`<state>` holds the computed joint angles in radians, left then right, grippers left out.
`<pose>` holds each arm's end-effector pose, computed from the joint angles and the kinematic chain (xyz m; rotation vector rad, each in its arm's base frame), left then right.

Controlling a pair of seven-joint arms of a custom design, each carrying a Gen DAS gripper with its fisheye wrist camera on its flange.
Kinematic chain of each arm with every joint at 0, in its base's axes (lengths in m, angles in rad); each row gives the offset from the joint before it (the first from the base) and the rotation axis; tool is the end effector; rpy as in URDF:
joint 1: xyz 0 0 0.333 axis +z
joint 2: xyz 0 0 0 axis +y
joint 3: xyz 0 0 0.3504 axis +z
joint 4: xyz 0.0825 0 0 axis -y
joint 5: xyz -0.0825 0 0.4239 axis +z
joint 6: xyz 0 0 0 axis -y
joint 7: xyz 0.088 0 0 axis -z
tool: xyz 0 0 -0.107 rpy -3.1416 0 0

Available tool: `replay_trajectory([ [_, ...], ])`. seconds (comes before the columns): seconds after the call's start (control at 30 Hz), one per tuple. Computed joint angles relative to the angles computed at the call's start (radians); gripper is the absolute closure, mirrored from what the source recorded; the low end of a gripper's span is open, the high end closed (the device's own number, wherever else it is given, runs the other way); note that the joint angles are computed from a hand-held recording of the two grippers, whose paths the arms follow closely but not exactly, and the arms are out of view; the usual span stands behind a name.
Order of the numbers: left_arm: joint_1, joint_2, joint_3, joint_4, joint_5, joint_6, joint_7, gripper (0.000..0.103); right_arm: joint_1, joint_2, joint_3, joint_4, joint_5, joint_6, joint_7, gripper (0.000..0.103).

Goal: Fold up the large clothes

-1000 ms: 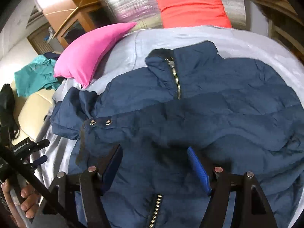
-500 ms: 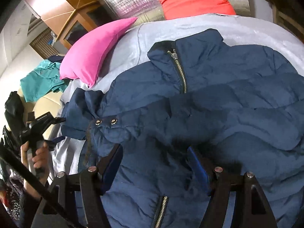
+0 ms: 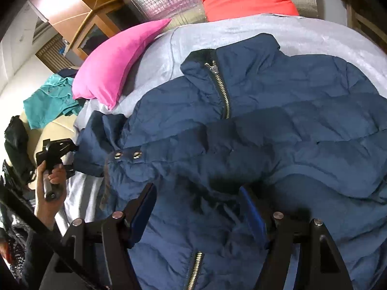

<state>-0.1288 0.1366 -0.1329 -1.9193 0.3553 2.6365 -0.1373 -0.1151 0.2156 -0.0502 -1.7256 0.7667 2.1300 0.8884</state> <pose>0.6500 -0.1792 0.5026 -2.8305 0.5419 -0.9117 0.6875 -0.0811 0.5038 -1.8640 1.5861 0.0885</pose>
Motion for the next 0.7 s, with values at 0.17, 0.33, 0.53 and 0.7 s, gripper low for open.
replay_trajectory([
  [0.17, -0.075, -0.054, -0.011, 0.094, 0.354, -0.073, -0.096, 0.092, -0.013, -0.010, -0.003, 0.011, 0.030, -0.028, 0.009, 0.029],
  [0.33, -0.171, -0.027, -0.078, 0.240, 0.580, -0.119, -0.066, 0.093, -0.027, -0.039, -0.016, 0.008, 0.055, -0.025, -0.001, 0.030],
  [0.53, -0.272, 0.164, -0.130, 0.443, 0.437, -0.100, 0.231, 0.093, -0.069, -0.065, -0.049, -0.007, 0.122, -0.024, -0.011, 0.030],
  [0.7, -0.278, 0.371, -0.212, 0.644, 0.152, -0.243, 0.581, 0.090, -0.082, -0.027, -0.046, 0.023, 0.122, -0.024, 0.027, 0.030],
])
